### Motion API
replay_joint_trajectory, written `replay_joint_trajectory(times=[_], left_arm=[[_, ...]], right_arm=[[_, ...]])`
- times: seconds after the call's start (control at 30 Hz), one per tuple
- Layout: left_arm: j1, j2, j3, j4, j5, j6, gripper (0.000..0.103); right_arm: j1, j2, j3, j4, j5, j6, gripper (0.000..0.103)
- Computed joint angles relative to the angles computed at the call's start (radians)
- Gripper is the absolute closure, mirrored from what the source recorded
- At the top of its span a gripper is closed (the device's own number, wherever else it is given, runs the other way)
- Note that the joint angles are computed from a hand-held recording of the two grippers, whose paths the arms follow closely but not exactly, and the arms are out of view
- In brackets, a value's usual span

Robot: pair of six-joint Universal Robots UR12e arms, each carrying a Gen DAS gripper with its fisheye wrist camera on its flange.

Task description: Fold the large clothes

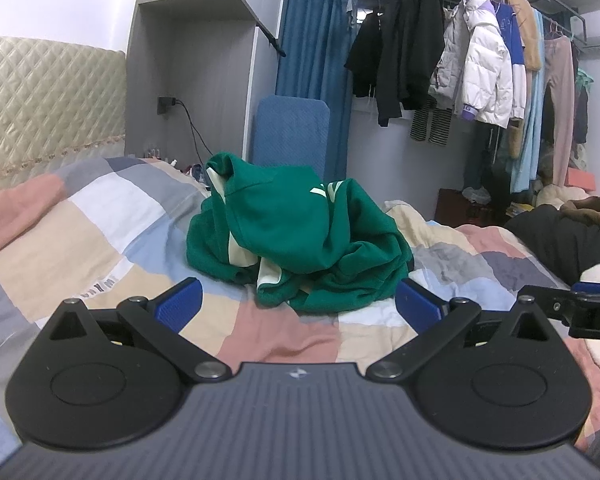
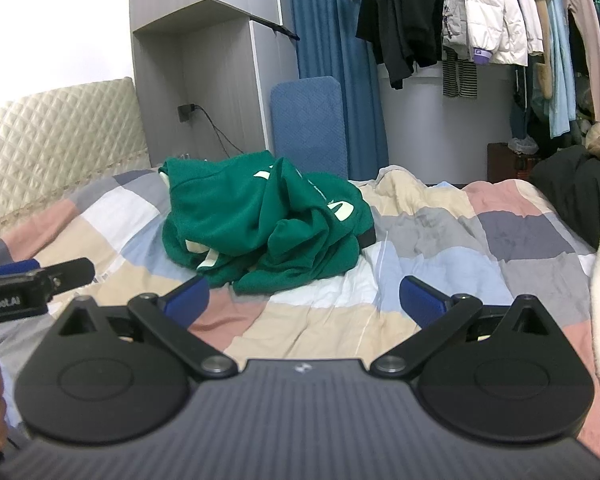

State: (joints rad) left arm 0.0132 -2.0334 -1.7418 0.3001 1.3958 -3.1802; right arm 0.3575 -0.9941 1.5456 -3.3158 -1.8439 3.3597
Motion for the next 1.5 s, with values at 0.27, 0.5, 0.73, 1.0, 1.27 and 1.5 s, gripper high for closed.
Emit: replay_joint_trajectory(times=[0.27, 0.5, 0.73, 1.0, 1.27, 1.5], left_arm=[[0.002, 0.002, -0.002, 0.006, -0.009, 0.004, 0.0], [0.001, 0.0, -0.001, 0.01, -0.011, 0.013, 0.0], [0.002, -0.006, 0.003, 0.01, -0.009, 0.022, 0.0], [0.002, -0.015, 0.009, 0.015, -0.006, 0.003, 0.0], [0.001, -0.018, 0.005, 0.029, -0.01, -0.011, 0.0], [0.001, -0.009, -0.004, 0.05, 0.001, -0.048, 0.0]], right_arm=[[0.002, 0.0, -0.002, 0.002, -0.003, -0.006, 0.0], [0.003, 0.0, -0.002, 0.005, -0.004, -0.007, 0.0], [0.002, -0.001, 0.001, 0.001, 0.003, -0.003, 0.0], [0.002, 0.003, -0.003, 0.004, -0.001, -0.001, 0.0], [0.006, 0.008, -0.011, 0.008, -0.012, -0.018, 0.0], [0.012, 0.01, -0.011, -0.019, -0.016, -0.049, 0.0]])
